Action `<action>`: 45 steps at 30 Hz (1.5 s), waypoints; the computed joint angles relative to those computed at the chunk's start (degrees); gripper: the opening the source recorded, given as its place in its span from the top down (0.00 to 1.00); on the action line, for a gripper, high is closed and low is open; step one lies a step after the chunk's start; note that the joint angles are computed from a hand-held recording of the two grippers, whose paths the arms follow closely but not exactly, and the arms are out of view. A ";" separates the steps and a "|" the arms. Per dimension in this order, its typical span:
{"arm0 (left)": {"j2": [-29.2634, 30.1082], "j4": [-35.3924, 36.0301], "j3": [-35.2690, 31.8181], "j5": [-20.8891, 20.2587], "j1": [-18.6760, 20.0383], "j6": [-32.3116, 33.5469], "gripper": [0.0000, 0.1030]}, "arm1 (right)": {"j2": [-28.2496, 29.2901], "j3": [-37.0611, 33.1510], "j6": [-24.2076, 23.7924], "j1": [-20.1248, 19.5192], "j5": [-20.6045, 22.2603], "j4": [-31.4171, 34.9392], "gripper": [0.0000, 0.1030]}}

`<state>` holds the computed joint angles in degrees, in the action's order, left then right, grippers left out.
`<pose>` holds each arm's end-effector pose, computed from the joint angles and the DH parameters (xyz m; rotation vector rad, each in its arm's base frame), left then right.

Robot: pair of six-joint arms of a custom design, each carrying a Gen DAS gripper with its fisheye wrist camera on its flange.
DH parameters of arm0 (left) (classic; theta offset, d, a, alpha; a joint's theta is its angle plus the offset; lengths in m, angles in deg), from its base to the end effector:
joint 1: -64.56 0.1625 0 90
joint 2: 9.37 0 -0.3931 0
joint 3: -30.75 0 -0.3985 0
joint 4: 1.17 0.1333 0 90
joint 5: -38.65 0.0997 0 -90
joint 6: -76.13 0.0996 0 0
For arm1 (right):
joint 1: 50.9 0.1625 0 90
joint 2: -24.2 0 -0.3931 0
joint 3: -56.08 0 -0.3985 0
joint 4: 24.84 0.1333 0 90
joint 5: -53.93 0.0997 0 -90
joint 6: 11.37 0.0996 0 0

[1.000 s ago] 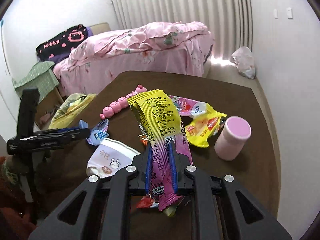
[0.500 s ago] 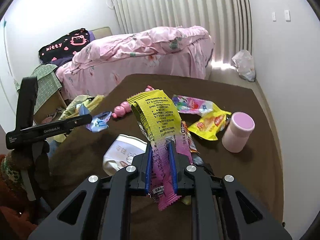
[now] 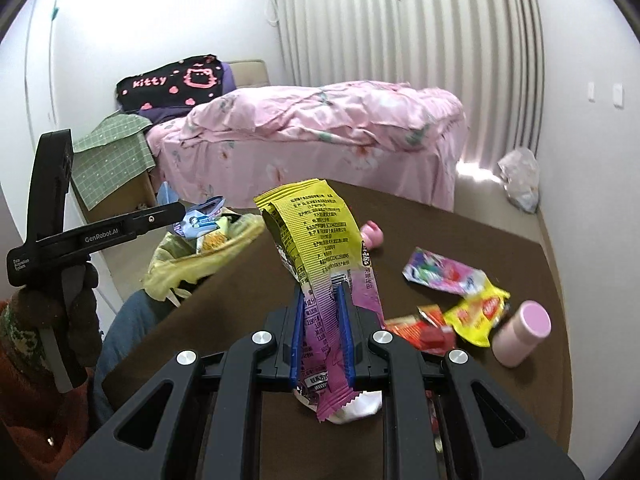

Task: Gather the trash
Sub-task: 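Carry the blue milk box and yellow-pink wrapper in both grippers to the yellow bag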

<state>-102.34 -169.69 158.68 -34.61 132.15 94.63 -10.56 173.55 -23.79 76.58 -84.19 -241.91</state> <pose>-0.0196 -0.4724 0.3263 0.7892 2.5667 -1.0839 0.3459 -0.3539 0.0135 0.5782 -2.2143 1.1141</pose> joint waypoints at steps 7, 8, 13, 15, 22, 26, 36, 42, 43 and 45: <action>2.01 -4.40 -3.43 1.40 3.80 1.76 0.58 | 1.12 -6.12 -0.26 -0.47 2.93 7.36 0.85; 2.53 -5.80 -3.91 2.30 4.18 2.00 0.58 | 1.40 -7.08 -0.54 -0.49 3.34 8.27 0.85; 7.17 -15.90 -7.00 8.58 6.65 0.83 0.58 | 3.34 -14.22 -2.98 -1.93 8.73 14.27 0.85; 9.22 -17.65 -8.80 9.02 8.39 -0.32 0.58 | 4.64 -17.68 -4.39 -2.81 11.79 16.87 0.85; 14.65 -14.16 -13.85 1.55 13.46 -1.45 0.58 | 11.72 -33.71 -9.00 -5.95 22.80 28.86 0.85; 17.51 -5.47 -16.77 -5.13 14.80 -0.63 0.58 | 15.54 -41.40 -9.70 -7.48 23.72 34.26 0.85; 21.94 -4.98 -18.29 15.22 13.46 1.19 0.58 | 21.27 -51.96 -8.20 -11.73 27.28 46.42 0.85; 20.99 -7.48 -18.01 12.28 14.87 -1.00 0.58 | 26.33 -59.06 -3.08 -13.97 28.66 55.97 0.84; 20.31 -7.08 -17.96 10.90 15.38 -1.84 0.56 | 26.73 -59.50 -2.77 -14.20 28.67 56.82 0.83; 19.17 -6.16 -17.90 7.95 16.31 -4.09 0.48 | 26.95 -59.62 -1.71 -14.46 28.60 58.10 0.76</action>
